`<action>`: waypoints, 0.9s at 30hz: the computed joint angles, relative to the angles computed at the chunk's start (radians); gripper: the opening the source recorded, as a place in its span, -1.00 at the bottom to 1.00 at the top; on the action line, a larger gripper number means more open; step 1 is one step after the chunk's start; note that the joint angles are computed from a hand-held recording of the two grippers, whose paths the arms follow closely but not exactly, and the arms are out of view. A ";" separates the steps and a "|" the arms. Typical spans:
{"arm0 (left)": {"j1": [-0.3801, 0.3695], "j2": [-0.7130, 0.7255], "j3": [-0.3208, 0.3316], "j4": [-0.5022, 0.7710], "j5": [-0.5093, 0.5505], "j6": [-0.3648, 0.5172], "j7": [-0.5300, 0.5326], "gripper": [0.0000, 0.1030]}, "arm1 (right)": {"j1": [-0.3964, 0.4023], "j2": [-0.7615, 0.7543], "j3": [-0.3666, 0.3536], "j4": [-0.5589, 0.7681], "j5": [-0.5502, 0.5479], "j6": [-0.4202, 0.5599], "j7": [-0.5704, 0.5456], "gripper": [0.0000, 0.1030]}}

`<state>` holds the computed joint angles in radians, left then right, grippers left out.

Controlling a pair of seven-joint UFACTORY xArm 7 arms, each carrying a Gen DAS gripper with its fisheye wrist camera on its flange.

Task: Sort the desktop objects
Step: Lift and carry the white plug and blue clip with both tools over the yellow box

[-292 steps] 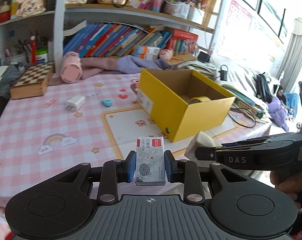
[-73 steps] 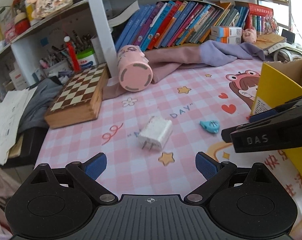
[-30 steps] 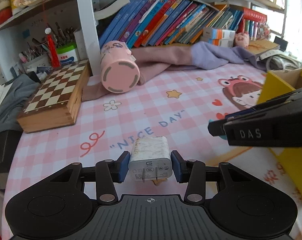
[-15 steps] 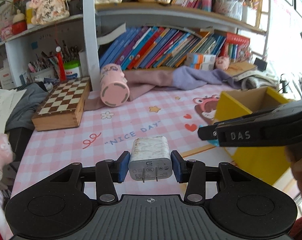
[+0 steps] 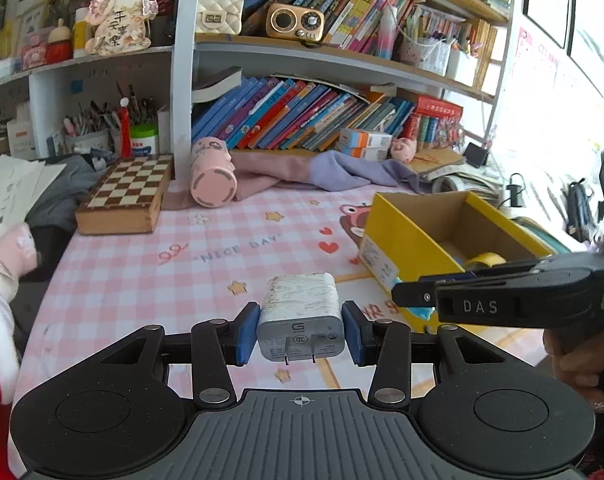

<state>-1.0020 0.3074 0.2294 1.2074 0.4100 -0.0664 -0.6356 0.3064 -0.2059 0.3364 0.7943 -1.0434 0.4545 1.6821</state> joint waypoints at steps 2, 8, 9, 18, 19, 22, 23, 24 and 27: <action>-0.001 -0.035 -0.008 -0.044 -0.002 -0.015 -0.002 -0.17 | 0.018 -0.038 0.013 -0.030 0.036 0.024 0.002 -0.55; 0.123 -0.098 -0.183 -0.133 -0.077 -0.041 0.080 -0.17 | 0.046 -0.138 0.075 -0.109 0.163 0.103 0.018 -0.55; 0.157 -0.100 -0.227 -0.139 -0.096 -0.041 0.105 -0.17 | 0.047 -0.152 0.085 -0.119 0.183 0.115 0.021 -0.55; 0.452 -0.072 -0.605 -0.133 -0.241 -0.041 0.329 -0.17 | 0.055 -0.306 0.157 -0.203 0.351 0.242 0.027 -0.55; 0.474 -0.063 -0.638 -0.125 -0.253 -0.040 0.351 -0.17 | 0.055 -0.320 0.163 -0.212 0.364 0.252 0.026 -0.55; 0.505 -0.029 -0.696 -0.092 -0.281 -0.031 0.411 -0.17 | 0.053 -0.365 0.177 -0.234 0.402 0.282 0.022 -0.55; 0.506 -0.017 -0.706 -0.079 -0.290 -0.027 0.428 -0.17 | 0.053 -0.381 0.180 -0.243 0.415 0.292 0.019 -0.55; 0.505 -0.004 -0.715 -0.064 -0.298 -0.022 0.446 -0.18 | 0.053 -0.398 0.181 -0.252 0.427 0.301 0.017 -0.55; 0.490 0.033 -0.727 -0.021 -0.324 -0.012 0.489 -0.17 | 0.055 -0.449 0.184 -0.282 0.466 0.328 0.004 -0.55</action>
